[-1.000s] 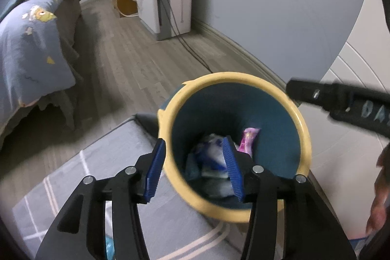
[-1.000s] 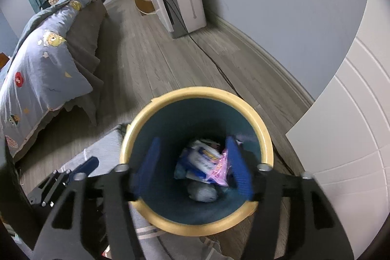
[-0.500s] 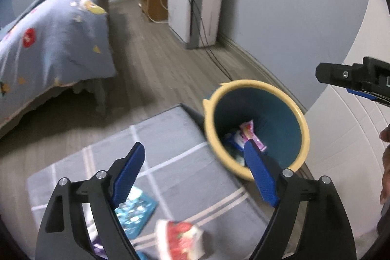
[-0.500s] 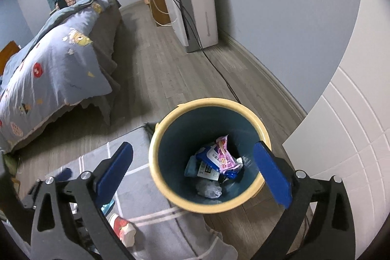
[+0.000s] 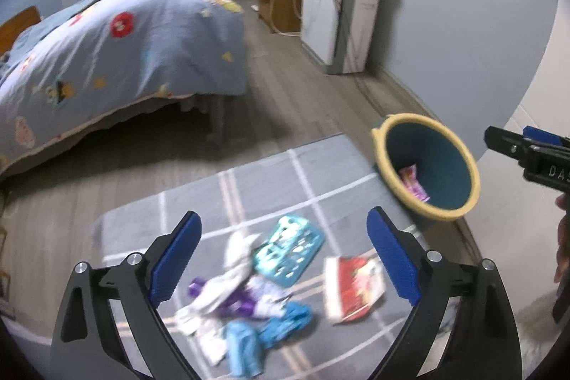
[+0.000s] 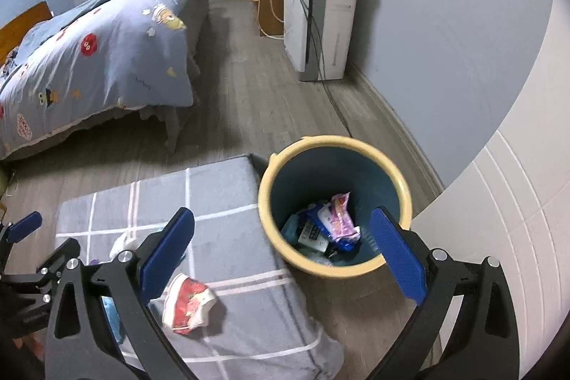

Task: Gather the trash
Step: 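Move both tools back to the pile and grasp the red floral cup with the right tool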

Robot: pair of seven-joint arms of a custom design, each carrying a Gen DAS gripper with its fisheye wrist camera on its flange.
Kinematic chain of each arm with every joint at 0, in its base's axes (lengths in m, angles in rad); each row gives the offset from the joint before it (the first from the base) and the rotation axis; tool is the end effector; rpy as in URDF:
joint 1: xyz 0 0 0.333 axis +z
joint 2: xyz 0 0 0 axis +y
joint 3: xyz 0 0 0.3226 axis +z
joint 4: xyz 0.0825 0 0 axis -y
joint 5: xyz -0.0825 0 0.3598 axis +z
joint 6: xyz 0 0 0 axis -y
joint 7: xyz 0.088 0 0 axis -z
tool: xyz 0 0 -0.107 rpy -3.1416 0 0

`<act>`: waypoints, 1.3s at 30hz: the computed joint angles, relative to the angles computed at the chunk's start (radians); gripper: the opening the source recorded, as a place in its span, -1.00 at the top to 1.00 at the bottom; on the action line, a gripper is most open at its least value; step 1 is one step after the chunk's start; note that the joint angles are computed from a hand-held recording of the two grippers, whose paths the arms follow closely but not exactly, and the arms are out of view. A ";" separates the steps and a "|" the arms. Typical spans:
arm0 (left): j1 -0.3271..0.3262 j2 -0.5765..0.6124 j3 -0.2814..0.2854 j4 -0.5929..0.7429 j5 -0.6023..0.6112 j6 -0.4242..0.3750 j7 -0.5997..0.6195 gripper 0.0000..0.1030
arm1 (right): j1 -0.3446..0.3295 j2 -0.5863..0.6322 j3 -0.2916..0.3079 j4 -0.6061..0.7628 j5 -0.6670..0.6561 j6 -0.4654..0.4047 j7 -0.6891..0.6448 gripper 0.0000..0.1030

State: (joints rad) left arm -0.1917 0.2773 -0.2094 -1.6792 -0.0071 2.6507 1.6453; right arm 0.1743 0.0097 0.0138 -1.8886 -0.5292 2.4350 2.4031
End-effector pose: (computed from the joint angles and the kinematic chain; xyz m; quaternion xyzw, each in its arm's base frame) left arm 0.6206 -0.2446 0.5393 -0.5023 0.7934 -0.2949 0.1770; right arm 0.5732 0.1078 0.5705 -0.5472 0.7670 -0.2778 0.1875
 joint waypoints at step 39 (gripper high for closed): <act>0.131 -0.048 0.036 -0.111 -0.140 0.009 -0.001 -0.82 | 0.103 0.184 0.016 0.005 0.331 0.031 -0.221 -0.89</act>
